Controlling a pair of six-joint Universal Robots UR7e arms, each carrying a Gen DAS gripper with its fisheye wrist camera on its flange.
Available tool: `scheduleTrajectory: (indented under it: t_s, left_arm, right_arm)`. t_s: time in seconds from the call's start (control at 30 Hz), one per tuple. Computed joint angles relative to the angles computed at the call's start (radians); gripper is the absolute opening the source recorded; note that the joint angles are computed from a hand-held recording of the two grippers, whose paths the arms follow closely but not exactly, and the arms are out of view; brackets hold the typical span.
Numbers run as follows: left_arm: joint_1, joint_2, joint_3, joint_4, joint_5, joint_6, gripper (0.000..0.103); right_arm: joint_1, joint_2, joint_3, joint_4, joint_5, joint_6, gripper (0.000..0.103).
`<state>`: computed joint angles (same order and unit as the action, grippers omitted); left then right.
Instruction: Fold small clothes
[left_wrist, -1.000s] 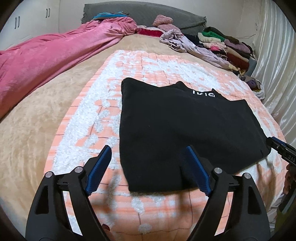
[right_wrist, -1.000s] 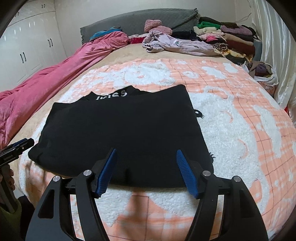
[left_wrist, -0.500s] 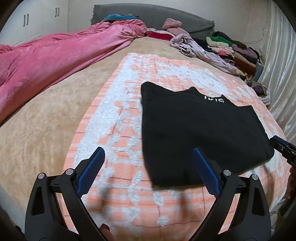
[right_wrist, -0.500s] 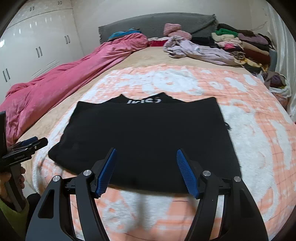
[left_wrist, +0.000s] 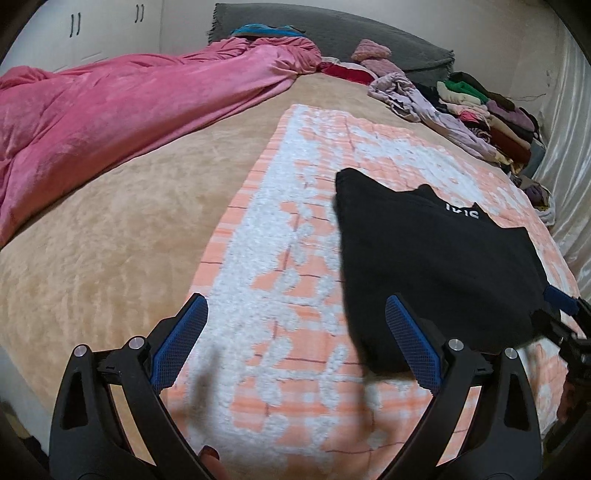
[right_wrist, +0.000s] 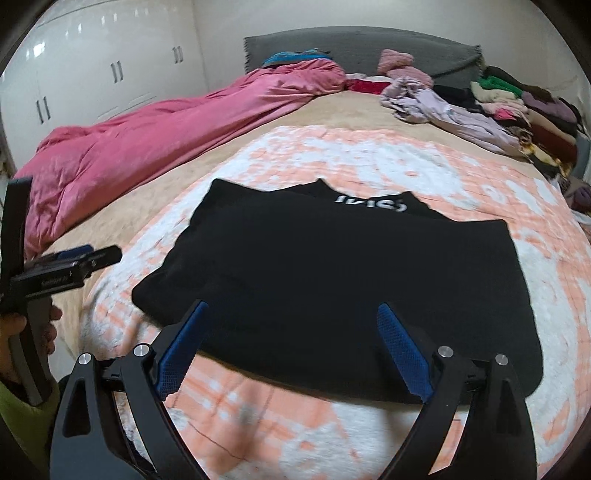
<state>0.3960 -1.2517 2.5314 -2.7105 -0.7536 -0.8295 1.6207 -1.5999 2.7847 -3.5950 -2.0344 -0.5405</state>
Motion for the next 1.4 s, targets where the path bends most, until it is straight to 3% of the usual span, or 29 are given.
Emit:
scheduleTrajectory:
  t_s: [0.83,1.23,1.3,1.4]
  left_arm:
    - [0.052,-0.106,0.027,0.087,0.011,-0.065,0.093]
    - [0.095,-0.096,0.015,0.086,-0.004,-0.058,0.093]
    - [0.11,-0.083,0.005,0.075,-0.011,-0.043,0.093]
    - [0.129,-0.062,-0.018,0.056,-0.024,-0.015,0.093]
  right_arm:
    - [0.126,0.327,-0.026,-0.183,-0.07,-0.061,0.091]
    - [0.181,0.579,-0.097,-0.347,-0.168,-0.205,0.091]
    - [0.188,0.638,-0.11,-0.397,-0.194,-0.251,0.089]
    - [0.195,0.722,-0.132,-0.481,-0.227,-0.316,0.078]
